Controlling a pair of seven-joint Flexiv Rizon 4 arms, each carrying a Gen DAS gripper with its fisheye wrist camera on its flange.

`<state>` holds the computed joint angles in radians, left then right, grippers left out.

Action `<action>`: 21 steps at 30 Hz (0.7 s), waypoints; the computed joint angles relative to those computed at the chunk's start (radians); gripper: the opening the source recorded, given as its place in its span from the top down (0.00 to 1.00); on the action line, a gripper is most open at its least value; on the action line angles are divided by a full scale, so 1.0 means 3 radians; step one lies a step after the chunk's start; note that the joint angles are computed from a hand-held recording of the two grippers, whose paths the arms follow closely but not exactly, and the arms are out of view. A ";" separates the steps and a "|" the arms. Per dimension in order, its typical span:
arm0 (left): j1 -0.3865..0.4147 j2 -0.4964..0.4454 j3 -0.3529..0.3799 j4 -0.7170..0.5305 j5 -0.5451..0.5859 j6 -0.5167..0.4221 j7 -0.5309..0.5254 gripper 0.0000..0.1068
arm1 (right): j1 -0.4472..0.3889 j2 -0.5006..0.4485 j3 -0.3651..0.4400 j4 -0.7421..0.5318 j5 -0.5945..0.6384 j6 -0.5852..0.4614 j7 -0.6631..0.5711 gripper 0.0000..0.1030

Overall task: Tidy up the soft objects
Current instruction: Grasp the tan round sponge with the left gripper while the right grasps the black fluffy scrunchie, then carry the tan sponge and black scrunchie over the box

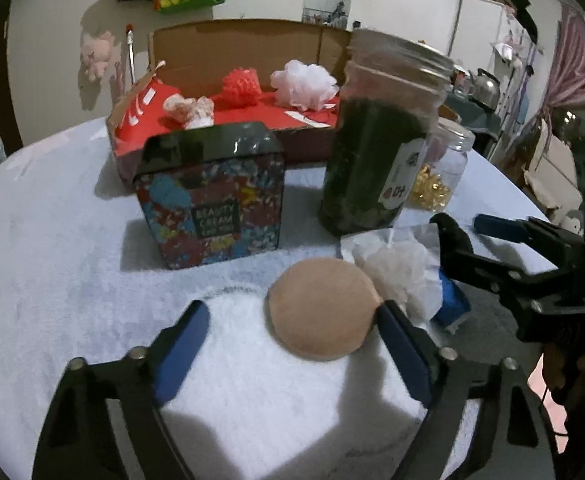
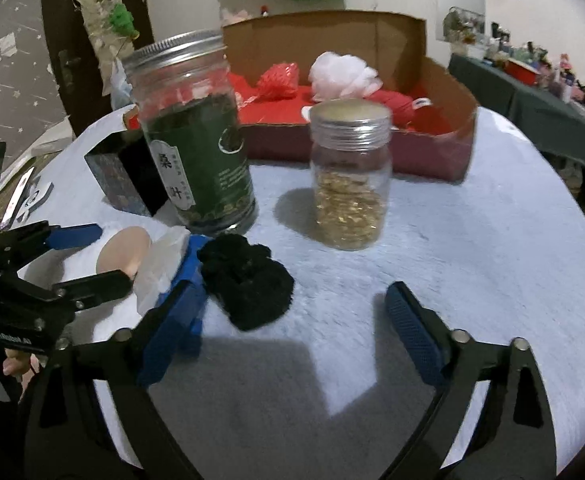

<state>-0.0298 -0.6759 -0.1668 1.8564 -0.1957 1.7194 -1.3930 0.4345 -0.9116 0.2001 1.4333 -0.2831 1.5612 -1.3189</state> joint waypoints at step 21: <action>0.0621 0.0053 -0.0787 0.0076 0.0224 0.0026 0.0236 0.76 | 0.0083 0.0171 -0.0101 0.0290 -0.0063 0.0486 0.0066 0.77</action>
<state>0.1563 -0.6600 -0.4029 1.8791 -0.1286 1.7271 -1.3223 0.4595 -0.8602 0.1697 1.5203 -0.3020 1.7070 -1.2990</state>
